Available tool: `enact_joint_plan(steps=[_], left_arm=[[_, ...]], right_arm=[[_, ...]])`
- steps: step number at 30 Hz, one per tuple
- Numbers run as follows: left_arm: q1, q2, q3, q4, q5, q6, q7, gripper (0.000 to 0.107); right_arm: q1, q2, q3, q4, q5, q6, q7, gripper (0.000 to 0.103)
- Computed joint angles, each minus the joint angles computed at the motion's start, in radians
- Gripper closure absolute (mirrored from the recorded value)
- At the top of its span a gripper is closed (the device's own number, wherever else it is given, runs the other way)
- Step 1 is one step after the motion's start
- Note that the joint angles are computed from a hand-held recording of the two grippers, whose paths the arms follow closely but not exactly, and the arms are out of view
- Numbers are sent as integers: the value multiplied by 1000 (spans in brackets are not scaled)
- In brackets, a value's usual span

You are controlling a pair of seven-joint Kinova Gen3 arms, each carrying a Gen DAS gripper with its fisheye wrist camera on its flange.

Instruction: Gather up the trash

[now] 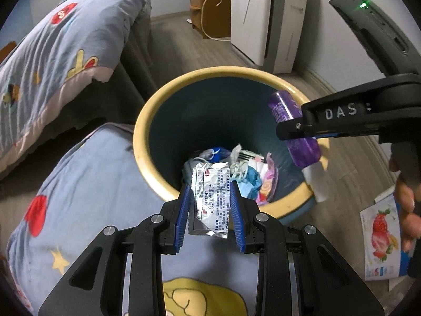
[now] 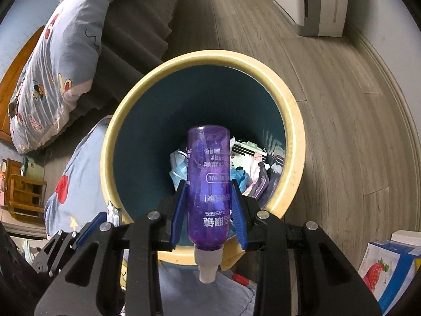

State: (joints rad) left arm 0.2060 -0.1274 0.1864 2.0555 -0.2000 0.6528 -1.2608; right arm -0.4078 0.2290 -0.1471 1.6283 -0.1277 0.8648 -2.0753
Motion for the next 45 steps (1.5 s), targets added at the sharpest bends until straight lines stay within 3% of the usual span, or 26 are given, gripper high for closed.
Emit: enact_joint_plan(steps=[6, 9, 10, 14, 19, 23, 24, 25, 27, 28, 31, 33, 37, 41, 45], left_arm=[[-1, 21, -8, -5, 0, -21, 7, 74], [-4, 15, -14, -4, 7, -27, 5, 57], [-5, 11, -15, -2, 7, -32, 6, 55], [-10, -6, -12, -6, 6, -21, 6, 55], [-16, -58, -2, -35, 9, 48, 4, 55], [-24, -110, 7, -97, 15, 148, -14, 52], [-26, -124, 10, -111, 16, 171, -20, 44], [-26, -143, 13, -128, 15, 199, -30, 30], [-43, -179, 45, -155, -15, 245, -18, 12], [-56, -199, 63, -170, -31, 270, -8, 11], [-49, -249, 52, -210, -1, 336, -32, 10], [-58, -276, 50, -219, 20, 361, -37, 10], [-99, -295, 85, -236, 34, 414, 1, 10], [-97, -266, 53, -223, 87, 394, 7, 10], [-100, -251, 70, -210, 62, 358, 14, 10]], right_arm=[[-4, 16, -1, -1, 3, -13, 0, 70], [-10, 16, -1, -2, 10, -20, 0, 57], [-16, 12, 1, -1, 20, -24, -6, 52], [-16, -2, 4, 5, 26, -28, -20, 52], [-17, -40, 9, 16, 49, -22, -54, 52], [-20, -112, 7, 32, 76, -3, -98, 40], [-19, -139, 3, 40, 82, -6, -105, 38], [-13, -159, -8, 45, 98, -7, -116, 30], [-20, -226, -24, 62, 159, -10, -165, 15], [-1, -256, -59, 72, 200, -13, -197, 5], [44, -342, -151, 89, 322, 7, -265, 6], [-10, -384, -131, 98, 381, 33, -291, 6], [-16, -410, -141, 92, 360, 81, -245, 6], [-27, -373, -174, 51, 380, 146, -245, 6], [-57, -350, -191, 42, 422, 147, -246, 6]])
